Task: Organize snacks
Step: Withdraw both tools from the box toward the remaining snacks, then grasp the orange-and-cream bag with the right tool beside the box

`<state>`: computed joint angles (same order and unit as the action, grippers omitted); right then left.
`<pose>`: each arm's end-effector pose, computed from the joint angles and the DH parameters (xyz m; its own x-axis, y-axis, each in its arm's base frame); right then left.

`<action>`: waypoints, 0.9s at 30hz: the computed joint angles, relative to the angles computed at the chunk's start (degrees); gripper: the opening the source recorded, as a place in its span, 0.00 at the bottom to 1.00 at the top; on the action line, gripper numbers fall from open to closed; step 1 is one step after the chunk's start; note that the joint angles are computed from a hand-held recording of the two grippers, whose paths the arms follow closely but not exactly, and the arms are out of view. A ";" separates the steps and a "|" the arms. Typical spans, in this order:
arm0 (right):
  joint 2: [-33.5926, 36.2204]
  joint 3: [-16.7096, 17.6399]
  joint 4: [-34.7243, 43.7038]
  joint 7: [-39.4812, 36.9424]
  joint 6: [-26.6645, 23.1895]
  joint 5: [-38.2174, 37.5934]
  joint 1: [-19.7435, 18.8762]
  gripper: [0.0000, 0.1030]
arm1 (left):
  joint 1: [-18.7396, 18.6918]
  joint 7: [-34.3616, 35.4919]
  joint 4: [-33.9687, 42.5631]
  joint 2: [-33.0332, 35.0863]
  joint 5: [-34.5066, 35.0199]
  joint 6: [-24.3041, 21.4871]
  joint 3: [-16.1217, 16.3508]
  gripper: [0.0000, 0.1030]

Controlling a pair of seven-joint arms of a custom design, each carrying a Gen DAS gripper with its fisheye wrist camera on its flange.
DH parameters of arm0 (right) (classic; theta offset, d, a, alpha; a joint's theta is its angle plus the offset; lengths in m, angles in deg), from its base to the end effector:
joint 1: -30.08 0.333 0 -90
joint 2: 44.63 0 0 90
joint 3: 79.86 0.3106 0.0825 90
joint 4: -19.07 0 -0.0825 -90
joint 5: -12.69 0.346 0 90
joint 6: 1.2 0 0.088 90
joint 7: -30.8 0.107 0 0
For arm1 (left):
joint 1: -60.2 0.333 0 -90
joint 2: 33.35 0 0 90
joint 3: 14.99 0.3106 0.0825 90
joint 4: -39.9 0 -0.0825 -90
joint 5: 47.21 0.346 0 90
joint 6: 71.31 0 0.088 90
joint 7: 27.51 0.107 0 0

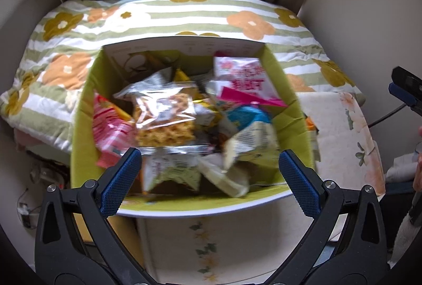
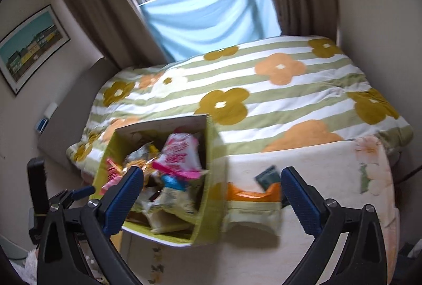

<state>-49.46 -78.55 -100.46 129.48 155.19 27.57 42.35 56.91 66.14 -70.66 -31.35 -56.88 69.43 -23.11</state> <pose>0.5283 0.1180 0.5573 0.0053 -0.9457 -0.3250 -0.7781 0.2003 -0.5954 0.5614 -0.1122 0.5314 -0.1878 -0.9735 0.1303 -0.8758 0.1059 -0.4710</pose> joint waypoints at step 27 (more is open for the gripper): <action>6.12 -5.23 3.52 -58.64 -17.70 26.73 -10.98 1.00 | -15.78 -43.56 0.47 5.37 24.45 0.01 -5.24 1.00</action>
